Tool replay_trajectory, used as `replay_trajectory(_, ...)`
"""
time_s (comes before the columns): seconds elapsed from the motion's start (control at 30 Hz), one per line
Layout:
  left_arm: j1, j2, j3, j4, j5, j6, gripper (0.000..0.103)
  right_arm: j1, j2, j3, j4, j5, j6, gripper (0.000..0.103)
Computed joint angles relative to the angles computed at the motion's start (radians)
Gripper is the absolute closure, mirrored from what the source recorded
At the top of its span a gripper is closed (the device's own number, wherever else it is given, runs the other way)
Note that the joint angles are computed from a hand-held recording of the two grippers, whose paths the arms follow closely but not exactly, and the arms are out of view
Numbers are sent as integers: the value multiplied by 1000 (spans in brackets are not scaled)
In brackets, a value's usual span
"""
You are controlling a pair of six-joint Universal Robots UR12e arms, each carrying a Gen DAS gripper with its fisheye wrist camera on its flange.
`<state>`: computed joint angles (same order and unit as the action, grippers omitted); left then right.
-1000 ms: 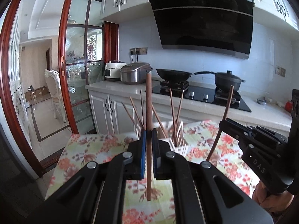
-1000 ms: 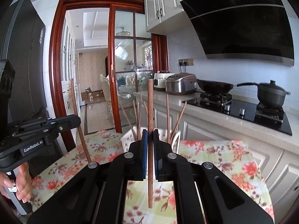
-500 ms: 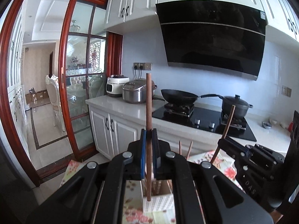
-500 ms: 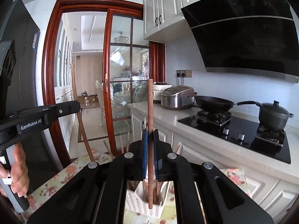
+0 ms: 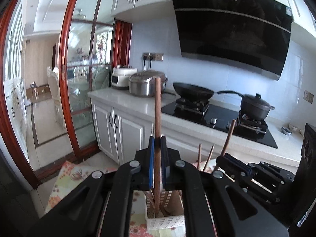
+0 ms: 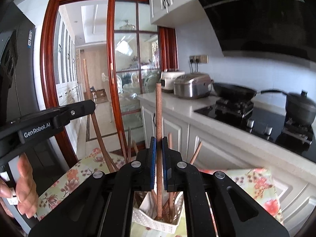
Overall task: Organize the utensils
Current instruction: 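Lower both chopsticks into the white basket and open both grippers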
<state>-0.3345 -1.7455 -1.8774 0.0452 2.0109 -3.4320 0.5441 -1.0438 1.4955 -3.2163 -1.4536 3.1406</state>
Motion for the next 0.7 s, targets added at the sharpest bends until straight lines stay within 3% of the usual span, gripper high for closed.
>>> replay_trajectory(0.23, 22, -14, -22, -47, -23, -62, 97, -1, 28, -22, 84, -8, 9, 97)
replay_trajectory(0.4, 31, -4, -41, -40, -15, -62, 95, -5, 30, -24, 107, -4, 23, 87)
replay_trajectory(0.47, 30, 0, -46, -35, -3, -52, 92, -5, 27, -18, 95, -8, 23, 69)
replay_trajectory(0.53, 28, 7, -55, -27, 9, -51, 86, -5, 24, -14, 85, -14, 20, 67)
replay_trajectory(0.63, 18, 20, -72, -2, 46, -54, 68, -6, 8, 5, 75, -22, 18, 67)
replay_trajectory(0.7, 7, 27, -84, 17, 80, -50, 48, -9, -9, 26, 60, -18, 23, 67)
